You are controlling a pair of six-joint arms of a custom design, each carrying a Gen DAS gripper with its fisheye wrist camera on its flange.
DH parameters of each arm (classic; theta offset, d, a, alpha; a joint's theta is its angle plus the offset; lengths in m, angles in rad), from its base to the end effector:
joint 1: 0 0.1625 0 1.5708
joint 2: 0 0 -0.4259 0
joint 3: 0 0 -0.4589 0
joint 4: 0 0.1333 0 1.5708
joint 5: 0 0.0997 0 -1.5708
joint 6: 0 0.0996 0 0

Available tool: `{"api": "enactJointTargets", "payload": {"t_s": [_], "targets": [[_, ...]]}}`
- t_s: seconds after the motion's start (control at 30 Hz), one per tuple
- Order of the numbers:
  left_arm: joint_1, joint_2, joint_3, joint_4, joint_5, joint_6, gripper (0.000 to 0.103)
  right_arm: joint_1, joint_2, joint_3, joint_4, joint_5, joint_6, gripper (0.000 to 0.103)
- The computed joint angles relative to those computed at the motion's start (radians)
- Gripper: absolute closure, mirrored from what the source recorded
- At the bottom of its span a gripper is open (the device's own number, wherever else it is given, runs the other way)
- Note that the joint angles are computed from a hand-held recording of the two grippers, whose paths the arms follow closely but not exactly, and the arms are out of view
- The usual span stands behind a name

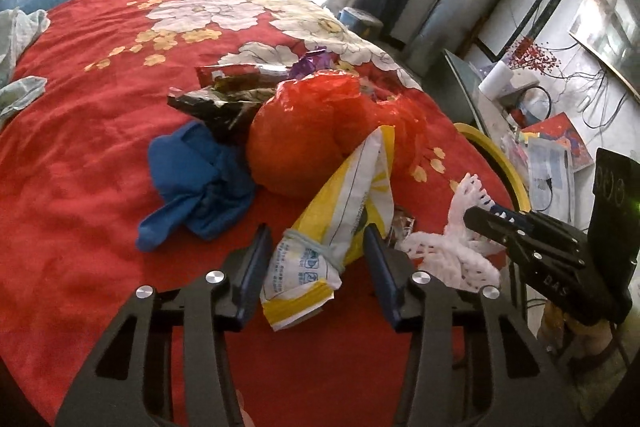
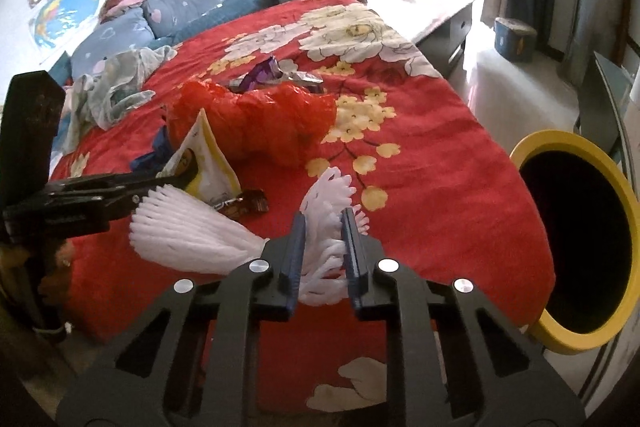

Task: Collect trash
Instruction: 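Close right tool on the white foam net while left tool closes on the snack wrapper, then carry the wrapper in left tool and foam net in right tool over the yellow bin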

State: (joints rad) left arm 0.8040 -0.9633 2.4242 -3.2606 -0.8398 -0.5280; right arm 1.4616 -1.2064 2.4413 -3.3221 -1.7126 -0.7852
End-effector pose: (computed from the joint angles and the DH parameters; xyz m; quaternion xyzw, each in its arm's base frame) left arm -0.1388 -0.4320 0.0065 0.0700 0.9261 -0.2992 0.2189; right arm 0.0707 -0.4488 0.0907 0.3027 -0.9159 0.2000 0.1719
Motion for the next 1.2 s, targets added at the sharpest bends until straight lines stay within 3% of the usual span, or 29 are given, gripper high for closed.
{"api": "enactJointTargets", "payload": {"t_s": [0.27,0.7,1.2], "targets": [[-0.02,0.008,-0.009,0.015,0.055,-0.001,0.068,0.001,-0.023,0.003,0.009,0.02,0.004,0.093],[-0.139,-0.045,0.031,-0.056,0.19,0.032,0.07,-0.002,-0.093,0.014,-0.03,0.082,0.024,0.094],[-0.169,-0.022,-0.01,-0.077,0.192,0.051,0.07,-0.02,-0.129,0.009,-0.109,0.114,0.045,0.094]]}}
